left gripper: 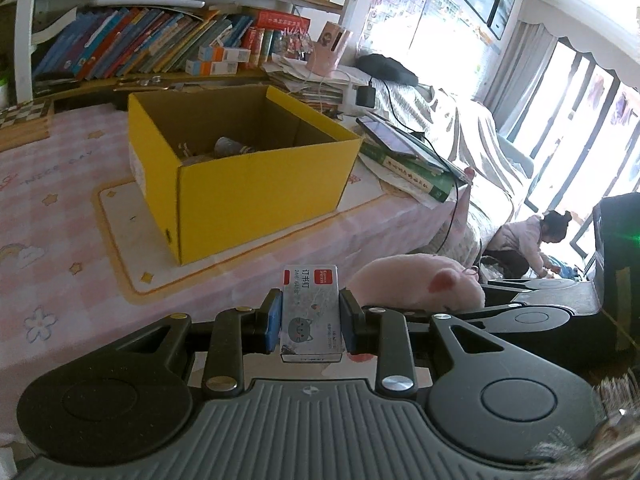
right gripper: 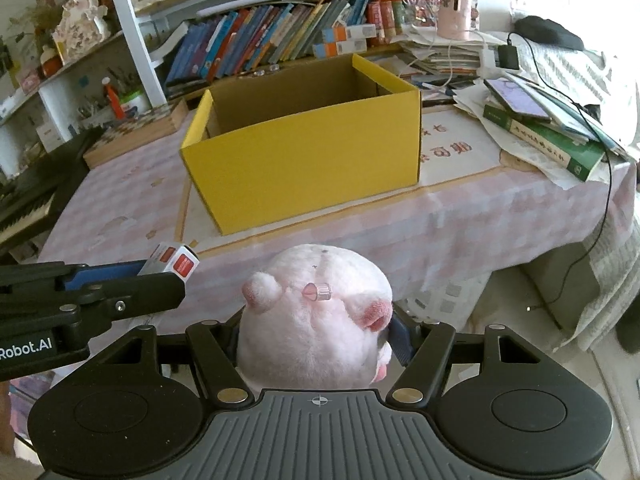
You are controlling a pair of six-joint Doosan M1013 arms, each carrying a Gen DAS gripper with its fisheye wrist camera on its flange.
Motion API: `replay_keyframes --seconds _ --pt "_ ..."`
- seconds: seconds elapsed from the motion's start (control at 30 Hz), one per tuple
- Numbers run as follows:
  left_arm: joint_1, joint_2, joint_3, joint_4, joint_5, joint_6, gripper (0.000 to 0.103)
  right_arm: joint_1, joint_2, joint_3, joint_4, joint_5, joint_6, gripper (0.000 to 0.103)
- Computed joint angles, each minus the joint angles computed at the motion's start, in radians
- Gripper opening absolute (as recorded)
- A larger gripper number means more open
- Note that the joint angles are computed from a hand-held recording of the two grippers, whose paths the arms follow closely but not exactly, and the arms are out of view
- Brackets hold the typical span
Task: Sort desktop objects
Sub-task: 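Carry the white card box and pink pig in both grippers to the yellow box, then lower both grippers into the yellow box and open them to release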
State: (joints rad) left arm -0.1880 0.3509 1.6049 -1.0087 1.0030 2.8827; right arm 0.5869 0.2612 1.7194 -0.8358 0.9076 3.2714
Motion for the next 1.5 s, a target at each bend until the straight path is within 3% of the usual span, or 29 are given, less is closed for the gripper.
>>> replay_keyframes --seconds 0.4,0.83,1.03,1.27,1.5 --pt "-0.074 0.009 -0.015 -0.062 -0.088 -0.013 0.027 -0.088 -0.05 0.061 -0.002 -0.093 -0.079 0.068" --pt "-0.127 0.013 -0.064 -0.231 -0.261 0.055 0.027 -0.179 -0.091 0.07 -0.217 -0.247 -0.093 0.068" --pt "-0.15 0.025 -0.09 -0.254 -0.357 0.06 0.028 -0.226 -0.082 0.051 -0.287 -0.342 -0.13 0.068" --pt "-0.182 0.07 -0.138 -0.104 -0.474 -0.058 0.028 -0.284 -0.047 0.01 -0.319 -0.421 -0.185 0.068" --pt "-0.209 0.131 -0.208 0.191 -0.49 -0.278 0.028 -0.34 0.017 -0.06 -0.086 -0.499 -0.525 0.068"
